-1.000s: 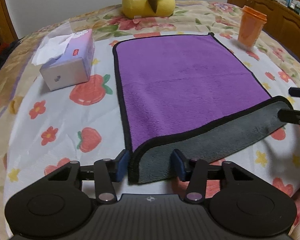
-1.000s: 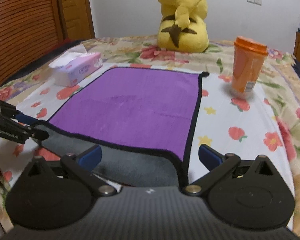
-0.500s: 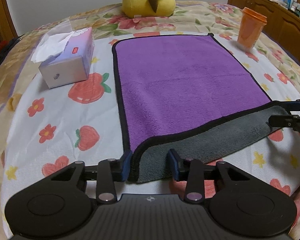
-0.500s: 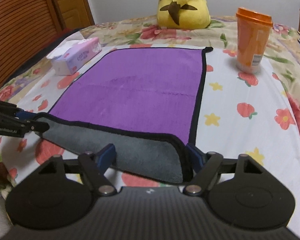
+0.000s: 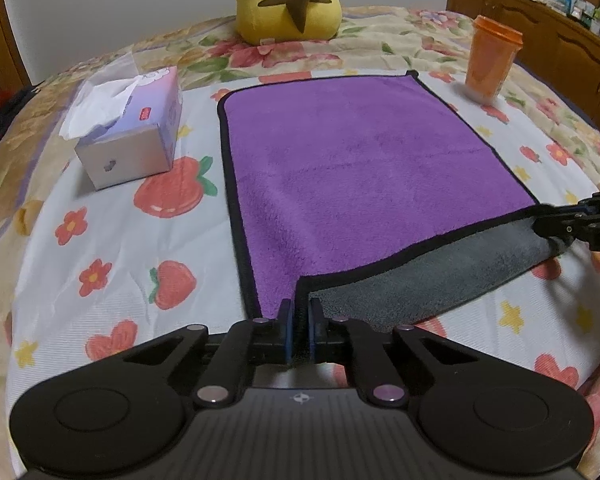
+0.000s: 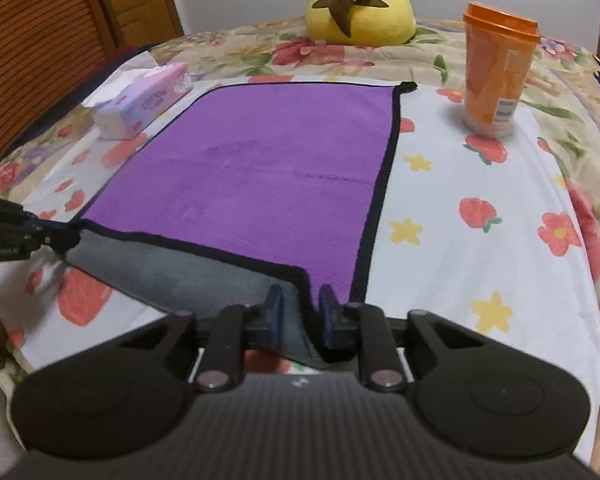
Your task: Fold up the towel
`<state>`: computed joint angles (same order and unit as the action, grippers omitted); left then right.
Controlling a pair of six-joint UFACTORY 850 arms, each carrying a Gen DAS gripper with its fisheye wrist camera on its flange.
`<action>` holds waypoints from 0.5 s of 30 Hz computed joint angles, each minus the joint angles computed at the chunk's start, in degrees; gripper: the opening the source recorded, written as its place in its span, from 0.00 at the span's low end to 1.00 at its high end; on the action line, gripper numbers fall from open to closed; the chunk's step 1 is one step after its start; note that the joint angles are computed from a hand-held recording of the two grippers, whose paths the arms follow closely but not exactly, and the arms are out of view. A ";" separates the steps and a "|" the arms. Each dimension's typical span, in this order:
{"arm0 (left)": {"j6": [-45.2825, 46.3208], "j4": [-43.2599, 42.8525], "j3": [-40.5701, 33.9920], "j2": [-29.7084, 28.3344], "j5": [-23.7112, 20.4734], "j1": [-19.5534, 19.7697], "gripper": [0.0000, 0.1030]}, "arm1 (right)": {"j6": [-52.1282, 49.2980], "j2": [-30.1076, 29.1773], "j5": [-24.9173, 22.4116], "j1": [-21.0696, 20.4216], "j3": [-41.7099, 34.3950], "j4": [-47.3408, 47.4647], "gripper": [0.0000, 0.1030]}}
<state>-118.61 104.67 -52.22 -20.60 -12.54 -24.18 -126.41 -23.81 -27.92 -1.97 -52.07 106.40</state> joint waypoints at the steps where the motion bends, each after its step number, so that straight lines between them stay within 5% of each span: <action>1: -1.72 1.68 0.17 0.25 -0.13 -0.07 0.10 | -0.47 0.06 -0.13 0.01 0.04 0.12 0.09; 8: -14.33 14.16 1.41 2.16 -2.21 -0.83 0.09 | -4.02 0.70 -2.22 -0.64 0.54 3.07 0.06; 15: -18.61 17.80 2.12 3.33 -6.02 -1.63 0.09 | -7.17 1.55 -4.44 -1.17 1.05 6.96 0.06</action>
<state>-137.21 122.47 -50.10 -17.27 -18.56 -25.81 -133.58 -22.26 -32.36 -3.14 -51.02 113.35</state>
